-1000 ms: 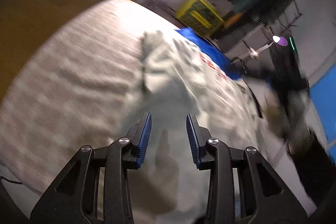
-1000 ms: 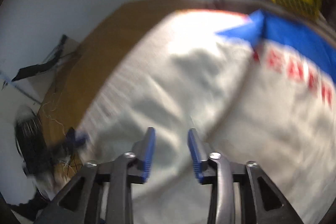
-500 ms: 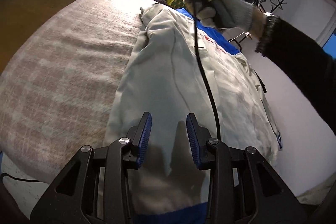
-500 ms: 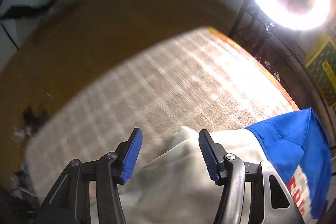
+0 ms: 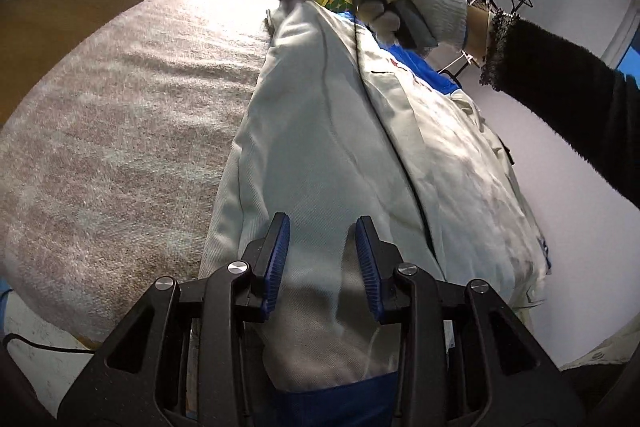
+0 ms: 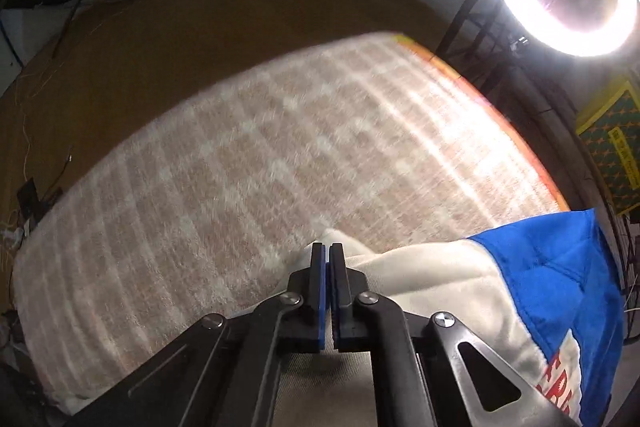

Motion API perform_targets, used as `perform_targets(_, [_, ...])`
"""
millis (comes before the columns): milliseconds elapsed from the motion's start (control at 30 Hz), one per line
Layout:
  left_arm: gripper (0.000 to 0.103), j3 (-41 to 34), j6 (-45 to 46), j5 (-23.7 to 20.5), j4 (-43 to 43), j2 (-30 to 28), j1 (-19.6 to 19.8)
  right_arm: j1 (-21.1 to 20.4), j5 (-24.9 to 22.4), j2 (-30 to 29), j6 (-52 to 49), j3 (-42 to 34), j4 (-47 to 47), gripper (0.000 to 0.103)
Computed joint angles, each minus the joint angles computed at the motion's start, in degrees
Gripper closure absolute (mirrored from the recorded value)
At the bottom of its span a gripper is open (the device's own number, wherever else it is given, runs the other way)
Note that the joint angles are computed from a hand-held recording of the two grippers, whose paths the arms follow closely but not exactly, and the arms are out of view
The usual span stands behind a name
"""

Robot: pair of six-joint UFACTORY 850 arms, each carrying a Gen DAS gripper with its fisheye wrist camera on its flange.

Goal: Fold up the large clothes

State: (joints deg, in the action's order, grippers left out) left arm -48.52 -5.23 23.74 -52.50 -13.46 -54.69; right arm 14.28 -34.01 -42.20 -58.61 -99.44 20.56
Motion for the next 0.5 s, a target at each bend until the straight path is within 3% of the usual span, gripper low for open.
perform_targets(67, [0.069,-0.99,4.41,0.29,-3.81,-0.74,-0.55,-1.42,0.61,1.72,-4.18,0.74,8.64,0.103])
perform_targets(133, [0.069,-1.47,6.96,0.45,-6.01,-1.07,-0.83,-3.2,-4.31,-0.43,-3.36,-3.61,16.18,0.103])
perform_targets(300, [0.068,-1.25,4.7,1.15,-3.79,-1.2,-0.76,-2.79,-3.62,-1.77,0.43,-5.23,10.93,0.102])
perform_targets(500, [0.068,0.51,3.49,2.7,-3.6,-0.19,-1.56,-6.82,-8.4,3.89,-9.88,1.59,23.43,0.08])
